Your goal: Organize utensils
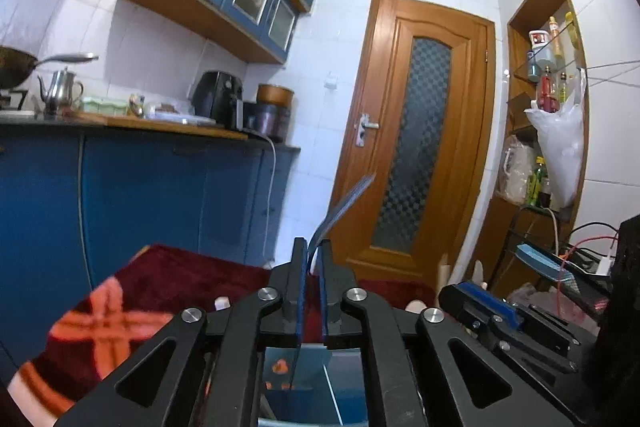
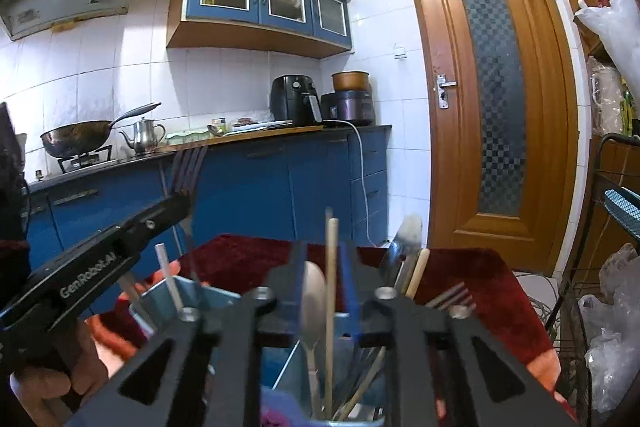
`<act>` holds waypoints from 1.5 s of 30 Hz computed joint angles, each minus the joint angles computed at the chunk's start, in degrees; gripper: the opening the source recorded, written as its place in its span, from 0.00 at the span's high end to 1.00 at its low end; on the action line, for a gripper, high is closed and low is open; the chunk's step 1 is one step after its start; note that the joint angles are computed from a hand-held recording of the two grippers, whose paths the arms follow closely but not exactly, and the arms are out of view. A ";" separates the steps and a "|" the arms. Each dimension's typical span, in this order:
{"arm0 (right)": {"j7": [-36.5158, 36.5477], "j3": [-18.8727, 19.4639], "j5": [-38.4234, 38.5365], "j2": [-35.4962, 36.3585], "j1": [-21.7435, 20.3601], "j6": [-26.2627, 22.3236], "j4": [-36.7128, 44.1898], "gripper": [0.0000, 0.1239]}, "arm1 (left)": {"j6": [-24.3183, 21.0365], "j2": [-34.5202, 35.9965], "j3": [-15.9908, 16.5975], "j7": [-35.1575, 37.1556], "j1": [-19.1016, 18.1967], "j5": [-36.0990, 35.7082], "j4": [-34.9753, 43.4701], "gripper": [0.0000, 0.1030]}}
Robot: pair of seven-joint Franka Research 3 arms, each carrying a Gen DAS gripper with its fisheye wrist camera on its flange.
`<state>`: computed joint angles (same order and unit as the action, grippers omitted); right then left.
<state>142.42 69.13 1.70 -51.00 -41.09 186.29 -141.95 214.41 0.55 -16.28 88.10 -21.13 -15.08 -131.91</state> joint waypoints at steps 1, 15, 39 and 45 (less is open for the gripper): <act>-0.03 -0.51 0.06 0.02 0.80 -0.07 -0.30 0.79 | -1.22 -0.67 0.19 -1.51 0.22 0.89 -0.47 0.90; 2.75 -7.08 1.53 -3.75 11.09 -2.28 -4.31 0.77 | -7.78 -12.15 -0.63 -14.54 4.36 12.76 -8.94 0.75; 16.64 -12.41 -5.46 -14.58 30.20 -20.35 -7.92 0.31 | -18.37 -37.36 1.07 -30.24 7.19 31.92 -26.40 0.31; 21.17 -10.94 -8.88 -15.62 32.98 -25.03 -8.71 0.21 | -16.95 -41.88 -7.25 -31.57 14.70 30.58 -31.12 0.26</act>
<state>163.59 58.19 -7.18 -66.62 -8.12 161.26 -150.66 197.46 -41.33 -23.53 56.53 -6.43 15.51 -163.03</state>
